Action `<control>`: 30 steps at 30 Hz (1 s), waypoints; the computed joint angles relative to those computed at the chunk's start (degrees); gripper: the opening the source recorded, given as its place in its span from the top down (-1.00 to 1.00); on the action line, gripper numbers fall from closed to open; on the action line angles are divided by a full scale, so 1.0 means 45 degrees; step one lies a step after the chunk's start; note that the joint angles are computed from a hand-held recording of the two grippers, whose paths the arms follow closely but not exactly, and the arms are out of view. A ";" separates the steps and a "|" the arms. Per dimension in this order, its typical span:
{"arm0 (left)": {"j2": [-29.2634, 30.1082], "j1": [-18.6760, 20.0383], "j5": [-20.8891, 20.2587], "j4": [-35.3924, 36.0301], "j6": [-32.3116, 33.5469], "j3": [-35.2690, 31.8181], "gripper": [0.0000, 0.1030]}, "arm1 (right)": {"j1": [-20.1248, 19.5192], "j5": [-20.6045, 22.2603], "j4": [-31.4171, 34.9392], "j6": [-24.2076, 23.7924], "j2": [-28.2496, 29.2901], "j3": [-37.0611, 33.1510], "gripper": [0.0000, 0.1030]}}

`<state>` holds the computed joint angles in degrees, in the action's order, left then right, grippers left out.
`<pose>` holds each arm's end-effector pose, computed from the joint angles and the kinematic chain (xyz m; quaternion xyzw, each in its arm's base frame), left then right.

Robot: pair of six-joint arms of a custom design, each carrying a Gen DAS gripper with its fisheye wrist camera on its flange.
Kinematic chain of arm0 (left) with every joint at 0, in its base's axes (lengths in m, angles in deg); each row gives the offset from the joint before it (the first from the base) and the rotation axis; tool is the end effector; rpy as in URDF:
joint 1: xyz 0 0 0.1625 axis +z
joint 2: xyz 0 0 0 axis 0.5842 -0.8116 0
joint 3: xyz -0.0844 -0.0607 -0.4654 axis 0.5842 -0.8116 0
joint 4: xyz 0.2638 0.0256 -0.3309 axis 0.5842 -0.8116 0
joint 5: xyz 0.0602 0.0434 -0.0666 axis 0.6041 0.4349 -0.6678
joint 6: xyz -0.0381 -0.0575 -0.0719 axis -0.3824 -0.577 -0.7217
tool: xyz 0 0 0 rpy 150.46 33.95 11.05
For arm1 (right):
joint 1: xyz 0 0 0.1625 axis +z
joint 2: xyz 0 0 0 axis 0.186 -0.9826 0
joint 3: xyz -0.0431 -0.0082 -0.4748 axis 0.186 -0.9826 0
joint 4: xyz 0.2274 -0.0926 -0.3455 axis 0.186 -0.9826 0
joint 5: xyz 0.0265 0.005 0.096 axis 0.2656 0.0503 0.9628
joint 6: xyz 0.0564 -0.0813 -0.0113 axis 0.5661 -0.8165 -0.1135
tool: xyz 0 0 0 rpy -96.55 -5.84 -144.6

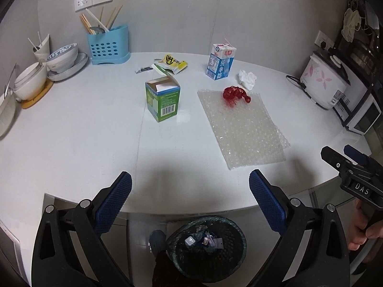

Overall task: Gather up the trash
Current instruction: 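Raise both tools back up over the counter, then grasp the red mesh bag with the right tool while the left tool grasps the green box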

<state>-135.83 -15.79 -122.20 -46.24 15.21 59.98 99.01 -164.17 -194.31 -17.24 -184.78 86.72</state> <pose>-0.4861 -0.3914 0.1689 0.1808 0.9029 -0.2639 0.2872 0.1916 -0.3629 0.4866 0.0800 -0.8661 0.3324 0.3646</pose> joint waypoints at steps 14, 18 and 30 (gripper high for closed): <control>0.0606 0.1220 0.0451 -0.0553 0.1619 -0.1223 -0.87 | 0.0074 -0.0073 -0.0767 -0.0446 0.1927 -0.1473 -0.84; 0.0860 0.1649 0.0477 -0.0642 0.2085 -0.1630 -0.87 | -0.0040 -0.0035 -0.0790 -0.0419 0.2463 -0.1902 -0.84; 0.1611 0.2732 0.0386 -0.1326 0.3714 -0.2710 -0.87 | -0.0485 0.0145 -0.0323 0.0007 0.3901 -0.3273 -0.84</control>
